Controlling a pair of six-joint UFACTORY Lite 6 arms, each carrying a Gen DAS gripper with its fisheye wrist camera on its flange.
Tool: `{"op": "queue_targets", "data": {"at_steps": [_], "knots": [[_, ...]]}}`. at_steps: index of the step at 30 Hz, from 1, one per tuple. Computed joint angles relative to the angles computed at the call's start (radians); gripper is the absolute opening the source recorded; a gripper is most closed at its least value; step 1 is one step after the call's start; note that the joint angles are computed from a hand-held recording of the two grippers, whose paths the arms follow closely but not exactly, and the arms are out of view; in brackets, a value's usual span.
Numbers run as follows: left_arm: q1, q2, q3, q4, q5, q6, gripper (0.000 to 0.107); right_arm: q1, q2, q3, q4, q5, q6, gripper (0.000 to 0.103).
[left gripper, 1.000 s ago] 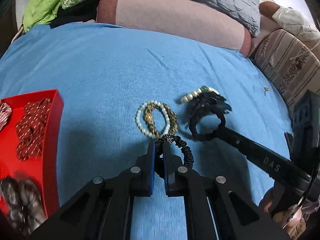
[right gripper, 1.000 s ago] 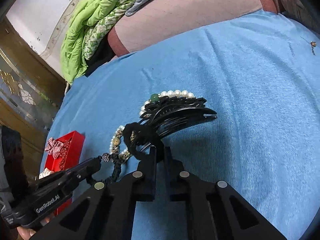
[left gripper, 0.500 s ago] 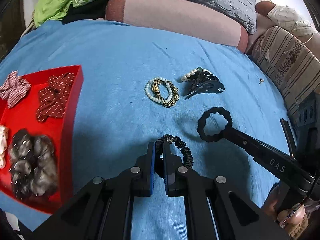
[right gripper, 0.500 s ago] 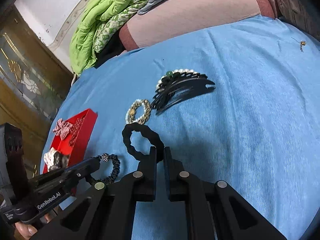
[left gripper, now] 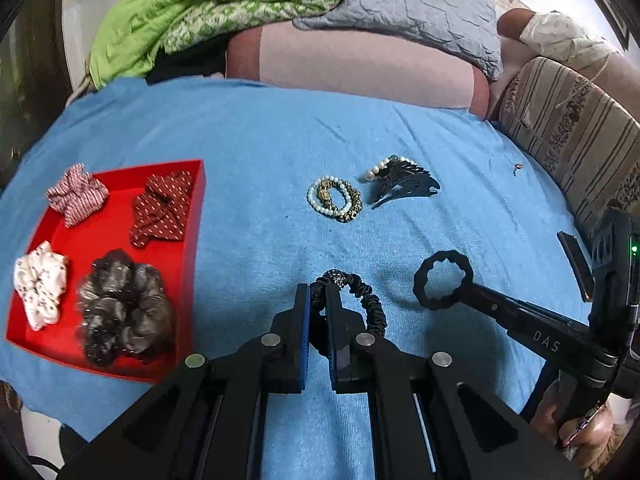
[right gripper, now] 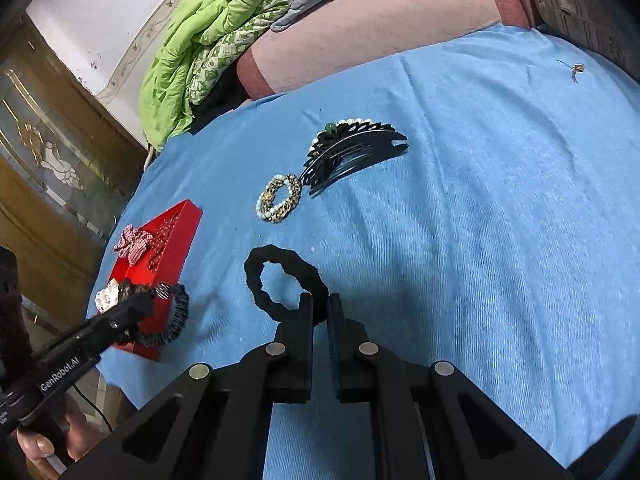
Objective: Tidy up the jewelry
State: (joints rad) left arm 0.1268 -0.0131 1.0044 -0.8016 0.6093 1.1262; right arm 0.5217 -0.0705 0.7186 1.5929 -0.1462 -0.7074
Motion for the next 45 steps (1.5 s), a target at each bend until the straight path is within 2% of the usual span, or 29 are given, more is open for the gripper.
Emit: {"op": "queue_targets", "data": {"at_steps": [10,28,45], "knots": [[0.031,-0.108,-0.073,-0.025,-0.002,0.076,0.007,0.111,-0.059,-0.023,0.306,-0.110,-0.247,0.008],[0.127,-0.129,-0.070,-0.019,0.018,0.099,0.007,0.236,-0.007,0.105,0.498,-0.214,-0.448,0.008],[0.246,-0.029,0.018,-0.037,0.052,0.128,0.007,0.255,0.136,0.302,0.659,-0.222,-0.677,0.008]]}}
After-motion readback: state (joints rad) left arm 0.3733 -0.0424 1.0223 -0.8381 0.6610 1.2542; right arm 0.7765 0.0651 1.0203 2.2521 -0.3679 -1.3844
